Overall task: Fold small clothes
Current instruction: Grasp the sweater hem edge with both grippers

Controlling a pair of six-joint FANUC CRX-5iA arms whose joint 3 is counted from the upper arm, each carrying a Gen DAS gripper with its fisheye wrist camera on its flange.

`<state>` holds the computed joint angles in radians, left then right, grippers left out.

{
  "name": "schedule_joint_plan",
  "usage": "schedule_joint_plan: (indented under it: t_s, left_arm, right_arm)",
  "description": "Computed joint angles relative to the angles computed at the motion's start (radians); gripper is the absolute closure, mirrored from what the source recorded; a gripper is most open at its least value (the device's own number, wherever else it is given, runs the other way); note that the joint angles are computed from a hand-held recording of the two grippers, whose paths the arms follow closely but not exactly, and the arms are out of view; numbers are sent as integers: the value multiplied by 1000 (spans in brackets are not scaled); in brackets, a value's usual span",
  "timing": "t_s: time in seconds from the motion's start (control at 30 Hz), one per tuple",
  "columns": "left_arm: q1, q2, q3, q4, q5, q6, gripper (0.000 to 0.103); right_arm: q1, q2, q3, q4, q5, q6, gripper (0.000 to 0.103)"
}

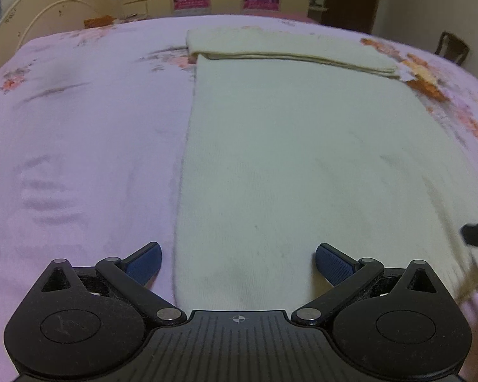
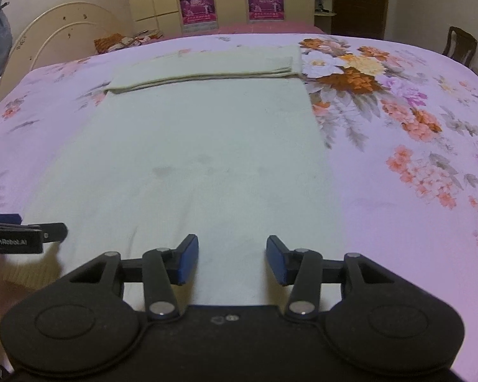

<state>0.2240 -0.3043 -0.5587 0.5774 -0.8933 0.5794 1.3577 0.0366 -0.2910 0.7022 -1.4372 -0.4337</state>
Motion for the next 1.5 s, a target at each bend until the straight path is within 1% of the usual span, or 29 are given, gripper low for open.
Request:
schedule_joint_plan:
  t_s: [0.1, 0.23, 0.37, 0.43, 0.53, 0.6, 0.63, 0.67, 0.7, 0.8, 0.93, 0.97, 1.0, 1.03, 1.07, 1.17, 1.2, 1.23, 1.27, 1.33, 1.37, 1.4, 1.43, 1.5]
  left_arm:
    - [15, -11, -13, 11, -10, -22, 2]
    - [12, 5, 18, -24, -36, 13, 1]
    - [10, 14, 28, -35, -49, 16, 0]
    - [13, 15, 23, -24, -48, -3, 0]
    - [14, 7, 9, -14, -35, -9, 0]
    - [18, -6, -12, 7, -20, -28, 0]
    - [22, -10, -21, 19, -16, -40, 0]
    - [26, -13, -28, 31, -15, -57, 0]
    - [29, -10, -27, 36, -19, -64, 0]
    - [35, -7, -18, 29, -36, -63, 0]
    - [52, -8, -6, 25, -72, -44, 1]
    - [63, -11, -10, 36, -83, -50, 4]
    - [74, -15, -13, 47, -97, -62, 10]
    - [87, -17, -15, 57, -114, -82, 15]
    - [99, -18, -14, 62, -130, -95, 18]
    - [142, -6, 5, 71, -213, -109, 27]
    - [157, 2, 15, 72, -244, -107, 34]
    - [168, 6, 20, 74, -265, -102, 42]
    - [183, 17, 30, 78, -294, -86, 47]
    - [196, 42, 52, 75, -342, -66, 60]
    - [198, 61, 68, 74, -375, -56, 64]
    - [199, 74, 78, 72, -397, -43, 70]
    - [196, 91, 88, 73, -419, -28, 72]
    - [191, 100, 82, 87, -425, -26, 72]
  right_arm:
    - [2, 8, -4, -25, 5, 9, 62]
    - [6, -6, -28, -16, 19, 2, 59]
    - [4, -4, -35, -11, 28, -3, 48]
    - [6, 6, -24, -14, 23, 12, 45]
    - [5, -6, -38, -7, 54, 4, 35]
    - [-1, -26, -55, -4, 88, -9, 24]
    - [-5, -32, -59, -5, 104, -8, 21]
    - [-12, -47, -71, -8, 143, -7, 6]
    - [-17, -45, -68, -14, 159, 2, 1]
    - [-14, 14, -12, -35, 105, 111, 1]
    - [-10, 4, -12, -36, 100, 117, 2]
    - [-5, 0, -11, -31, 84, 109, 7]
    - [3, -7, -15, -23, 70, 96, 15]
    - [12, -19, -24, -19, 60, 80, 17]
    - [22, -30, -31, -17, 42, 61, 19]
    - [47, -59, -45, -36, -32, 4, 18]
    - [53, -68, -47, -50, -53, -11, 18]
    - [62, -81, -55, -59, -73, -34, 18]
    - [69, -91, -61, -71, -91, -55, 19]
    - [77, -112, -75, -97, -109, -90, 23]
    - [79, -118, -80, -108, -111, -103, 27]
    - [80, -124, -86, -115, -110, -116, 30]
    - [80, -124, -86, -118, -106, -124, 30]
    - [75, -118, -84, -120, -94, -119, 32]
